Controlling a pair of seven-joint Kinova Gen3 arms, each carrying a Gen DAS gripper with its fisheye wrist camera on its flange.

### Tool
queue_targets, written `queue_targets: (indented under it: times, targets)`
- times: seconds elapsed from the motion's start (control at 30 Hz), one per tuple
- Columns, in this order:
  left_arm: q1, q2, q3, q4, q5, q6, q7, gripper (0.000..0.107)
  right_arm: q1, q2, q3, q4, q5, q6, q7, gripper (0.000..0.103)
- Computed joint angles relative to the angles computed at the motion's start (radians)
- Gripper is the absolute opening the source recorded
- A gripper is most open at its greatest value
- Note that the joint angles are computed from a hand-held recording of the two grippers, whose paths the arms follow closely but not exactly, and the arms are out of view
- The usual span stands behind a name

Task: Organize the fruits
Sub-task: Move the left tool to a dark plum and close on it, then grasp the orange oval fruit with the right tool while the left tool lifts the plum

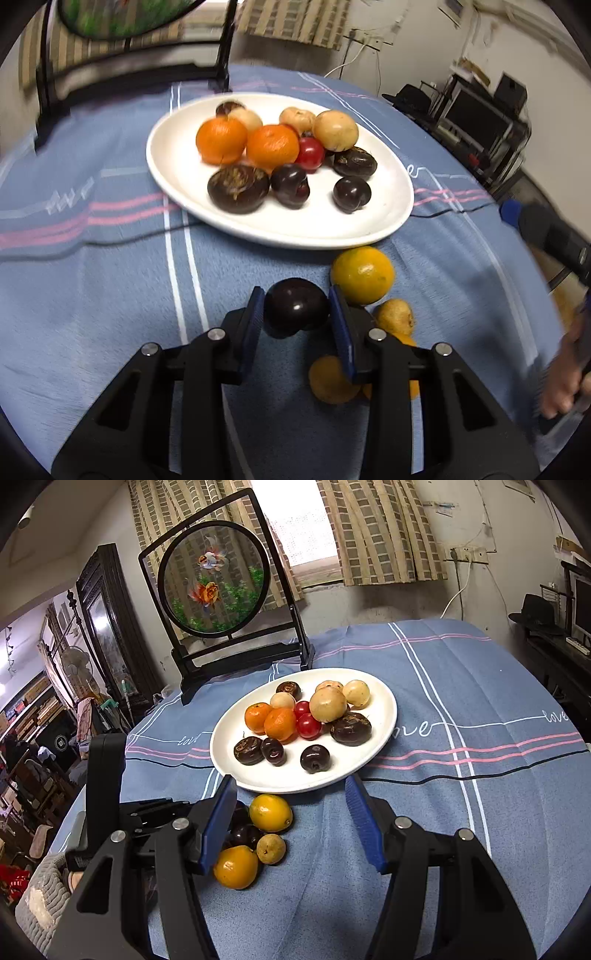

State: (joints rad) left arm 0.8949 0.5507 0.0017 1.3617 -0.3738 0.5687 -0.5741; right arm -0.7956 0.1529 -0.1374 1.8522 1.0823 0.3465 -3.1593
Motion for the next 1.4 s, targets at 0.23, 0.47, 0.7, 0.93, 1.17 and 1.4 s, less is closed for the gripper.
queue_targets:
  times: [0.23,0.47,0.7,0.93,1.17,1.4]
  targets:
    - [0.021,0.0,-0.018,-0.006,-0.001,0.02,0.017,0.035,-0.002,-0.001,0.005,0.003,-0.006,-0.006,0.006,0.062]
    - [0.264,0.045,-0.26,-0.094,-0.165,0.27,0.204,0.035,0.052,0.024,-0.069,-0.038,-0.191,0.011,0.243,0.062]
    - [0.256,0.024,-0.216,-0.085,-0.26,0.343,0.317,0.035,0.045,0.085,-0.155,-0.1,-0.351,0.108,0.502,0.062]
    - [0.209,0.014,-0.133,-0.074,-0.326,0.341,0.345,0.035,-0.043,0.124,-0.061,-0.14,-0.51,0.125,0.674,0.055]
    - [0.129,0.013,0.003,-0.08,-0.401,0.384,0.39,0.035,-0.055,0.153,-0.021,-0.165,-0.638,0.111,0.751,0.05]
    - [0.102,0.013,0.047,-0.076,-0.418,0.385,0.394,0.035,-0.064,0.186,0.011,-0.203,-0.698,0.113,0.777,0.047]
